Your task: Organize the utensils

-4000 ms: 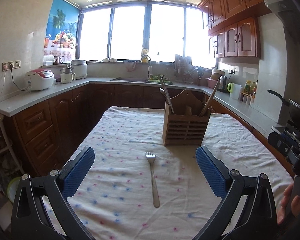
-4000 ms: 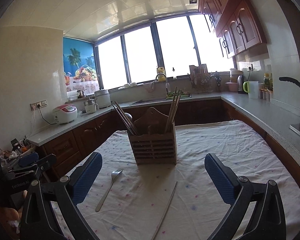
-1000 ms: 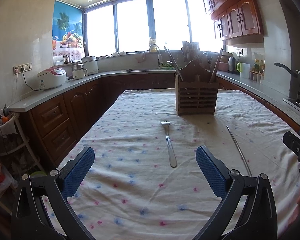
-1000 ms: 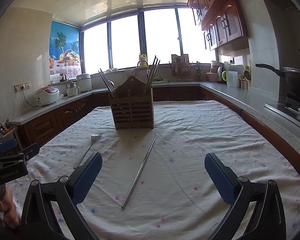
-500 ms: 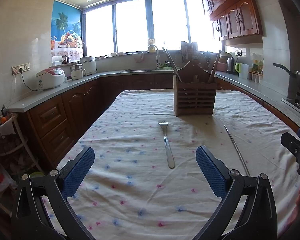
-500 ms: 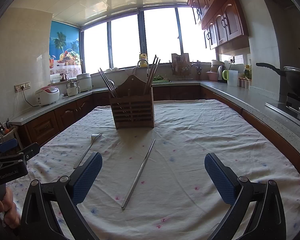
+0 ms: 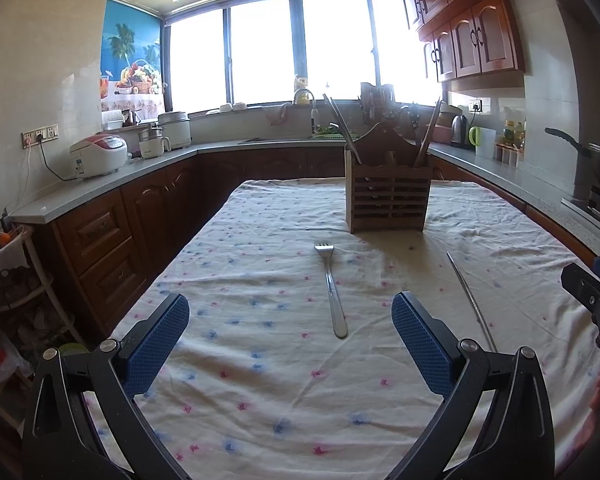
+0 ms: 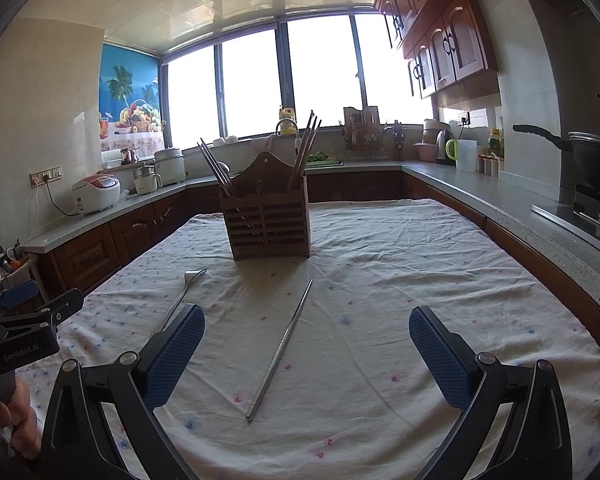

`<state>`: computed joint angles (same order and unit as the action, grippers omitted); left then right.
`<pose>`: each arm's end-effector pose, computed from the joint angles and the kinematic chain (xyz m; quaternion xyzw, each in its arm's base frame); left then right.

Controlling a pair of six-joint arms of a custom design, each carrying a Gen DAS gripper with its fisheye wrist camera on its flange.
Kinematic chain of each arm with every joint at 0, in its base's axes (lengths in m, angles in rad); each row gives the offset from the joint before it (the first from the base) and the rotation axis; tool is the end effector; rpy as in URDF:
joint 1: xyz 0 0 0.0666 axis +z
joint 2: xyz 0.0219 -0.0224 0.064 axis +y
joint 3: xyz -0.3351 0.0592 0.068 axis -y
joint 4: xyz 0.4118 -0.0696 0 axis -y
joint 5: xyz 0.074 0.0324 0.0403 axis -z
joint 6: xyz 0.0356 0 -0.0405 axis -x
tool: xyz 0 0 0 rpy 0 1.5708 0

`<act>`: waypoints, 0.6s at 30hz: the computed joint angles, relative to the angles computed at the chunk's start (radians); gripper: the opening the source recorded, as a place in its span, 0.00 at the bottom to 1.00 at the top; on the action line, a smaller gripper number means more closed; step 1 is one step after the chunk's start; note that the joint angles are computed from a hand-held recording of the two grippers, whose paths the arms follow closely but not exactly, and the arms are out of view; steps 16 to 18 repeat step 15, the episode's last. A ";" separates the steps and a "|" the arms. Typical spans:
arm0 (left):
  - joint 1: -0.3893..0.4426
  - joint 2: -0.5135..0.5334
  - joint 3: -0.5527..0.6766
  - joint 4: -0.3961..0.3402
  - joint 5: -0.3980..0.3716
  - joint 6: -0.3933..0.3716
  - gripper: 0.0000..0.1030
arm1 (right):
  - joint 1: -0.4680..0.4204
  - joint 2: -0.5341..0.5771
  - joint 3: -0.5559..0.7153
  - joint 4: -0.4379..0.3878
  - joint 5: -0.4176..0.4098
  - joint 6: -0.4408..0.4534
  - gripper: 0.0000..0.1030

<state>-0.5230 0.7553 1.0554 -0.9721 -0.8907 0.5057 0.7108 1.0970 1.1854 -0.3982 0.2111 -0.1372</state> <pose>0.2677 -0.1228 0.4714 -0.1801 0.8144 0.1449 0.5322 0.3411 0.2833 0.4628 -0.1676 0.7880 0.1636 0.5694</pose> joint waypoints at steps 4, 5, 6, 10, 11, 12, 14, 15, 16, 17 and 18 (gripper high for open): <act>0.006 -0.001 0.001 0.003 0.011 -0.003 1.00 | -0.001 0.004 0.006 -0.007 -0.005 -0.005 1.00; 0.008 -0.002 0.000 0.004 0.015 -0.002 1.00 | -0.002 0.005 0.008 -0.009 -0.006 -0.007 1.00; 0.009 -0.002 0.001 0.003 0.020 0.000 1.00 | -0.001 0.007 0.010 -0.011 -0.007 -0.009 1.00; 0.021 0.000 0.002 0.003 0.045 0.004 1.00 | -0.006 0.011 0.017 -0.019 -0.016 -0.011 1.00; 0.024 0.000 0.003 0.003 0.049 0.003 1.00 | -0.008 0.013 0.020 -0.022 -0.019 -0.012 1.00; 0.025 0.001 0.004 0.004 0.055 0.002 1.00 | -0.009 0.015 0.022 -0.024 -0.021 -0.012 1.00; 0.031 0.004 0.006 0.006 0.068 -0.002 1.00 | -0.010 0.021 0.030 -0.032 -0.026 -0.014 1.00; 0.034 0.005 0.007 0.009 0.076 -0.005 1.00 | -0.011 0.024 0.034 -0.036 -0.029 -0.015 1.00; 0.034 0.005 0.007 0.009 0.076 -0.005 1.00 | -0.011 0.024 0.034 -0.036 -0.029 -0.015 1.00; 0.034 0.005 0.007 0.009 0.076 -0.005 1.00 | -0.011 0.024 0.034 -0.036 -0.029 -0.015 1.00; 0.034 0.005 0.007 0.009 0.076 -0.005 1.00 | -0.011 0.024 0.034 -0.036 -0.029 -0.015 1.00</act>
